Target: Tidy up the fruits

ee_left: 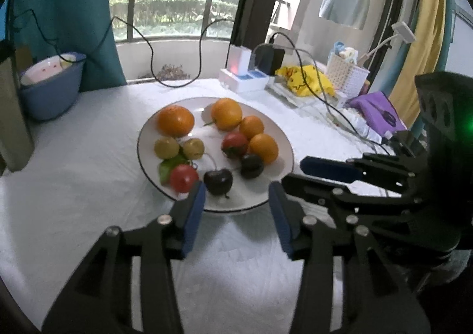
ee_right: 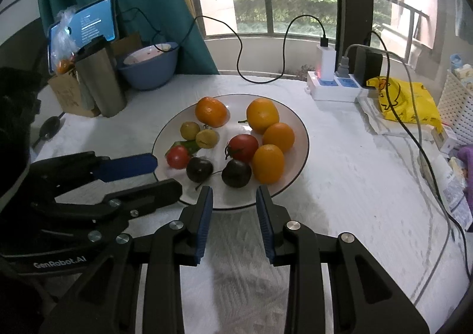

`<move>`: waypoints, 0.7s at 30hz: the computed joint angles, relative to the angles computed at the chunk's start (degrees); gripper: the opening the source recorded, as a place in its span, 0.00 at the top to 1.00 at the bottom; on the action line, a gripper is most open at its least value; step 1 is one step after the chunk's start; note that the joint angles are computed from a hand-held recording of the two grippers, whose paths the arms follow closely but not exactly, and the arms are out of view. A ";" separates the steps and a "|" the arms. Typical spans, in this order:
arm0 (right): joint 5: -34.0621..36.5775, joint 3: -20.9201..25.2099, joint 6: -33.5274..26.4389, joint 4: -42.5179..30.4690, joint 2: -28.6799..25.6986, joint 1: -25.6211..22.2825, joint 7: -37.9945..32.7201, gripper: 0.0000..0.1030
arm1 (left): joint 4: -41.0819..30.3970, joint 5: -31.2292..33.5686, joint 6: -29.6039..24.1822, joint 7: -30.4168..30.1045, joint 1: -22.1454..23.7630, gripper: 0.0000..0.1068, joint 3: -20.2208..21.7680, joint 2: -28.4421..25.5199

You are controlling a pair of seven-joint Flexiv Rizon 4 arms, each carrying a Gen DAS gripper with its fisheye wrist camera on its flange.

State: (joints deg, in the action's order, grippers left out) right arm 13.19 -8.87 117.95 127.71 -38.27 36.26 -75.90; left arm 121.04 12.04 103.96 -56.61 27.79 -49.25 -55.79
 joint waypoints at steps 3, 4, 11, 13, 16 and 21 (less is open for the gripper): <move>1.53 -1.06 0.50 1.02 0.76 1.98 -0.38 0.69 | 1.65 0.92 1.29 -0.36 1.22 0.57 -0.49 0.58; 1.96 -1.28 0.62 1.24 0.95 2.45 -0.49 0.69 | 2.17 1.24 1.64 -0.58 1.65 0.57 -0.63 0.70; 6.79 -3.89 1.71 3.08 2.73 7.63 -1.70 0.69 | 6.11 4.37 5.24 -2.85 4.62 0.57 -0.61 2.54; 8.04 -4.66 1.84 3.67 3.35 9.19 -2.30 0.69 | 7.17 5.44 6.31 -3.67 5.26 0.57 -0.07 3.43; 10.20 -5.50 2.51 4.77 4.39 11.45 -3.09 0.69 | 8.82 7.14 7.74 -5.14 7.03 0.57 -0.19 4.10; 13.91 -7.35 2.92 6.58 6.28 15.52 -4.86 0.69 | 11.37 9.99 10.38 -7.82 9.69 0.57 -0.57 5.12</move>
State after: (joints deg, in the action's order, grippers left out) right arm 27.10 -16.22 120.87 134.29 -31.98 51.79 -80.75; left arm 132.40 22.03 114.34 -64.44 37.48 -49.82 -50.67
